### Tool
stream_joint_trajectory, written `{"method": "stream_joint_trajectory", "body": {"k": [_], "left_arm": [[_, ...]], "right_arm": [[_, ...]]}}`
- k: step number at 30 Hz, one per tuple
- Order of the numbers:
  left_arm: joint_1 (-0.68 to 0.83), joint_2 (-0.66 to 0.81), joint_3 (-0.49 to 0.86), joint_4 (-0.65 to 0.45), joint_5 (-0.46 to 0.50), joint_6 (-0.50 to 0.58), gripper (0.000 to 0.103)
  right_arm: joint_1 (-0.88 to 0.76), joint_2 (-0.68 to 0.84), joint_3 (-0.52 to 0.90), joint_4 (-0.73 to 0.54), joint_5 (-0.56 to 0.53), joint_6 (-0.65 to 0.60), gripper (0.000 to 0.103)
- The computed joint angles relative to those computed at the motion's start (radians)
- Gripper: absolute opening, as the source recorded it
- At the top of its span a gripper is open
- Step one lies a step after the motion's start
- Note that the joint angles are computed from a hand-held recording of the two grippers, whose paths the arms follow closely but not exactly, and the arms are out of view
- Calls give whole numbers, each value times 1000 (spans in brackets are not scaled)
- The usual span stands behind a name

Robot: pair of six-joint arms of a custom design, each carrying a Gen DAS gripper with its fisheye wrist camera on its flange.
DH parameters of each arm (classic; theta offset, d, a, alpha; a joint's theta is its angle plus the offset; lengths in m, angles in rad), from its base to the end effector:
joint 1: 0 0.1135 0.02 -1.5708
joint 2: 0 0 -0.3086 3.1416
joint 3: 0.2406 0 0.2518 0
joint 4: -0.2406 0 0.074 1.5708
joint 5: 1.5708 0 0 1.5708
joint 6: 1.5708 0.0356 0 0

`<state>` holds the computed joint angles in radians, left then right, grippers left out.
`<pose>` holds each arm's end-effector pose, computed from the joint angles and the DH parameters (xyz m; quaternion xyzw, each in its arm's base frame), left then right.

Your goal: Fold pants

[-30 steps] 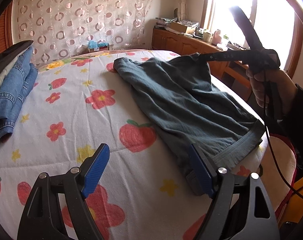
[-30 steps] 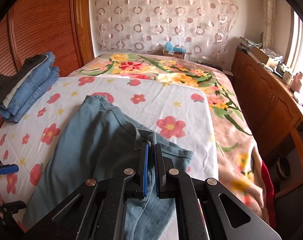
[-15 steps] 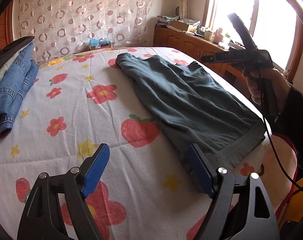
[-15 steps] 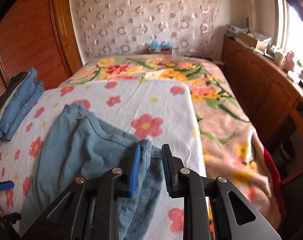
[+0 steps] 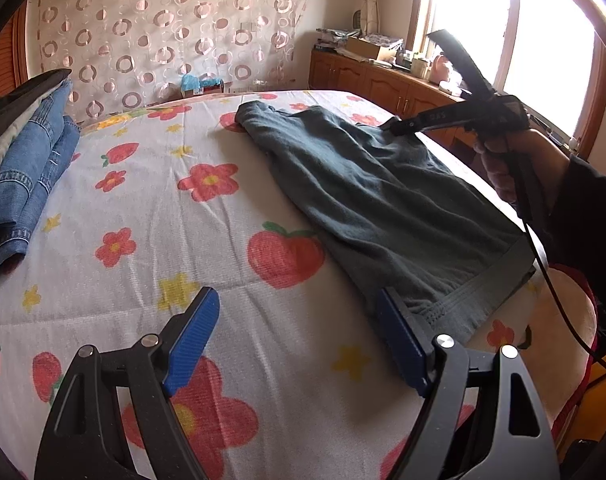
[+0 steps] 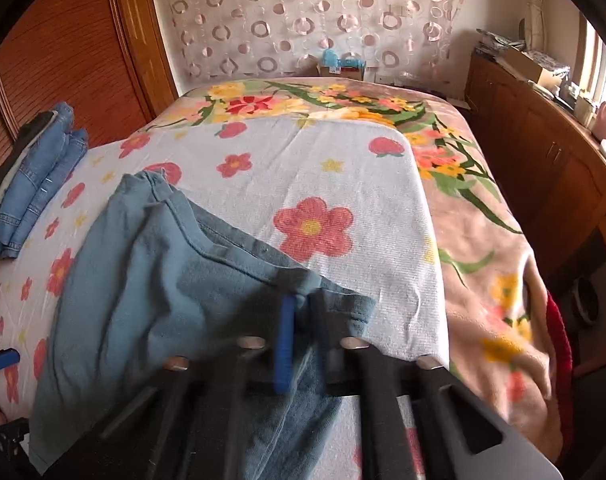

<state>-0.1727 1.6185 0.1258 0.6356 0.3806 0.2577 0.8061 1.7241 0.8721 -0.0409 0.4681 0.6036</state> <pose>0.1787 -0.0446 0.1017 0.2610 0.8848 -0.1625 0.3502 0.2467 0.2340 0.1916 -0.0160 0.9205 0.0430 0.3881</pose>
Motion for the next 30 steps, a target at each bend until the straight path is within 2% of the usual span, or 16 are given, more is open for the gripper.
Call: {"method": "stream_joint_trajectory", "body": {"k": [4, 8, 12, 13, 16, 20, 24, 27, 30], "left_arm": [[11, 11, 0, 9, 8, 0, 82], [12, 13, 2, 10, 8, -2, 82], [12, 9, 3, 4, 8, 2, 82], [13, 9, 4, 2, 9, 2, 82], [13, 8, 4, 2, 8, 2, 82], [10, -9, 3, -7, 14, 1, 82], [-4, -33, 0, -18, 10, -8, 82], [-12, -58, -2, -31, 9, -14, 82], [-19, -89, -4, -49, 11, -18, 82]], "right_arm": [[24, -49, -56, 38, 60, 6, 4], [19, -63, -72, -14, 130, 76, 4], [3, -47, -86, -25, 112, 101, 4], [4, -48, -91, -24, 108, 104, 5], [23, -63, -106, -38, 140, 124, 23], [96, -102, -131, -39, 190, 168, 23], [258, -123, -136, -136, 300, 294, 23], [389, -118, -125, -270, 377, 462, 23], [496, -106, -128, -340, 429, 613, 24]]}}
